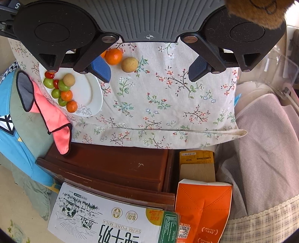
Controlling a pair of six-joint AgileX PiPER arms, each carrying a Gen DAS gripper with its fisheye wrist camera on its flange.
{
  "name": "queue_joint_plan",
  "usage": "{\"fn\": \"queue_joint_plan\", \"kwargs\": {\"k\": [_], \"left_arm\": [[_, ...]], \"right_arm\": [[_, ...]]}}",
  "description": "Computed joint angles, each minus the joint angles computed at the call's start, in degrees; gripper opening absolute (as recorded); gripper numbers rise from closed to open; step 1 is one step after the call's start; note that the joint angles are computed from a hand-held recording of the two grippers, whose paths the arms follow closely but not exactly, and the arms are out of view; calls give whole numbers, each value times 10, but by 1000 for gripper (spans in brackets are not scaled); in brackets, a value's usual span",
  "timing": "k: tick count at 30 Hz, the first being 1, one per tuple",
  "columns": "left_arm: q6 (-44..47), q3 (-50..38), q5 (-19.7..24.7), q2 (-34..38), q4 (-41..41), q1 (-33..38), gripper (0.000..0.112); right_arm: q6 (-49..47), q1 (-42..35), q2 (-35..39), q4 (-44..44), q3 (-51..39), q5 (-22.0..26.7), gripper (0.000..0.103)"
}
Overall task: Organize fruits
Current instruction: 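Grasp a brown kiwi with the left gripper while the right gripper grasps another kiwi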
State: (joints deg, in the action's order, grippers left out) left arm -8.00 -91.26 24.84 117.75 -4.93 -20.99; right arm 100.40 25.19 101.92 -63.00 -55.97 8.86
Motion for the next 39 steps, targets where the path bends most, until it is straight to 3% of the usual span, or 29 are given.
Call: {"fn": "queue_joint_plan", "kwargs": {"k": [8, 20, 27, 33, 39], "left_arm": [[-37, -30, 13, 39, 27, -12, 91], [-45, -87, 37, 85, -19, -14, 90], [-76, -103, 36, 106, 4, -22, 88], [-91, -121, 44, 126, 9, -24, 76], [-81, -103, 18, 122, 18, -30, 50]], "right_arm": [[-75, 6, 39, 76, -23, 9, 52], [-6, 5, 73, 14, -44, 15, 52], [30, 7, 83, -24, -52, 19, 48], [46, 11, 88, -44, -57, 28, 44], [59, 11, 94, -63, -61, 34, 34]]}}
